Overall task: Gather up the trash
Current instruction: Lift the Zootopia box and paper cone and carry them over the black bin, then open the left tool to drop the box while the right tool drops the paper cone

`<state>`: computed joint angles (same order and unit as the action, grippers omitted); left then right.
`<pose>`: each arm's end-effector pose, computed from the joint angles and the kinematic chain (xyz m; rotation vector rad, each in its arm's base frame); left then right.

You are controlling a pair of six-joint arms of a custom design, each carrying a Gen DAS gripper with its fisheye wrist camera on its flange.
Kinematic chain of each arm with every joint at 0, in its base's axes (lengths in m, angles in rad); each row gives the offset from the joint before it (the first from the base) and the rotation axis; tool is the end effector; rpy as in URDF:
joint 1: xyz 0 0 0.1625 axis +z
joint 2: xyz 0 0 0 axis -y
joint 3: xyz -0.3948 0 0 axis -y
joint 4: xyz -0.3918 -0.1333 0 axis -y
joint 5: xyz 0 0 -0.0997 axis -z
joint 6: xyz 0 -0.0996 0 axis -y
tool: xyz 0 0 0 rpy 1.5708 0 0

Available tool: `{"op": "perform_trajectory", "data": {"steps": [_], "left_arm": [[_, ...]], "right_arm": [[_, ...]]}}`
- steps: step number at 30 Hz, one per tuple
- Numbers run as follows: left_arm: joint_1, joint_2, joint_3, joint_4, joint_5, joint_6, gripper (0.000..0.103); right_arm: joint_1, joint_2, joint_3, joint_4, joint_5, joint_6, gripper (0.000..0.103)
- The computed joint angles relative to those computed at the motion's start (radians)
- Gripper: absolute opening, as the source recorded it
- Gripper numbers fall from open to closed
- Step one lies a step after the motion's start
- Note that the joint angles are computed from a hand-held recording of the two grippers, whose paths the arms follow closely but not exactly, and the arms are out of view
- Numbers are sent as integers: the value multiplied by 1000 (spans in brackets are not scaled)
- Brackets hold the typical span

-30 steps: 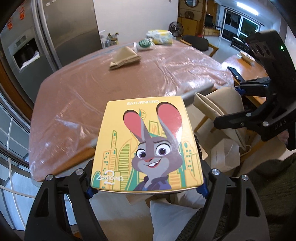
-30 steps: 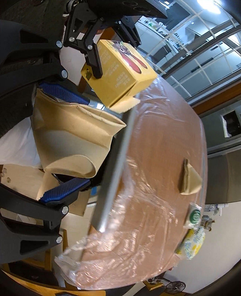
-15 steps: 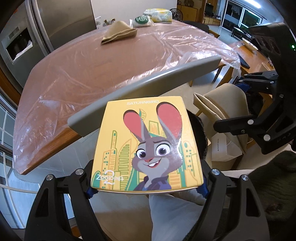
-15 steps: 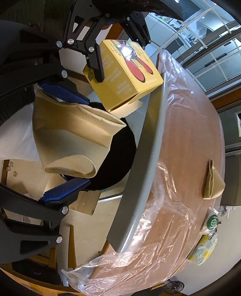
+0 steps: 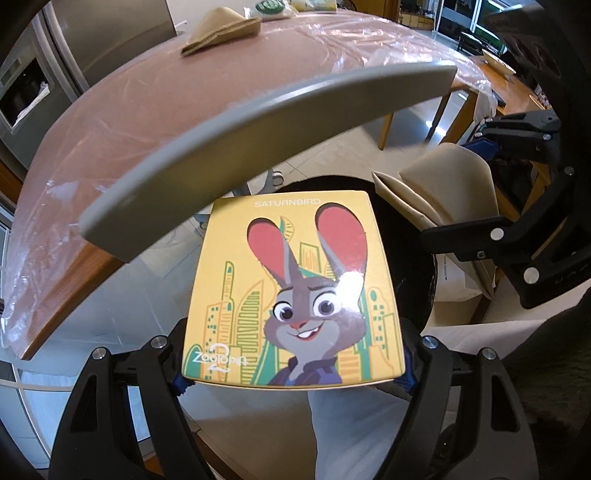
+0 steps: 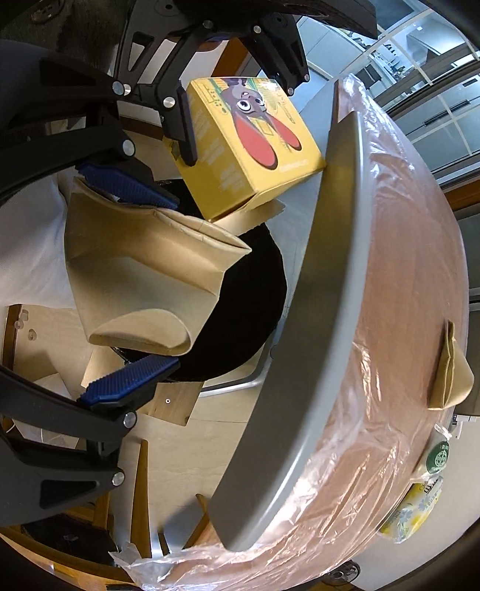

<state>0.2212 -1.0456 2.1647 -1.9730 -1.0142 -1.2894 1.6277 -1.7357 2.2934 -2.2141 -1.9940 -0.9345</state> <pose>-0.3383 -0.2666 0.0223 0.3136 2.2793 -0.4200 0.1136 -0.3689 0.2626 1.2714 -2.4038 -0.1427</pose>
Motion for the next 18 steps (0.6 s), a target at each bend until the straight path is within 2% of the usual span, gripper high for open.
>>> {"op": "perform_trajectory", "data": {"steps": [10,18], "left_arm": [[82,44,-2,-57,4,51,79],[93,68,-4,-70,1,51,79]], "right_arm": [[-12,43,24,-87,-32,-12,77],[-6,91,59,-196,-66,-34,77]]}}
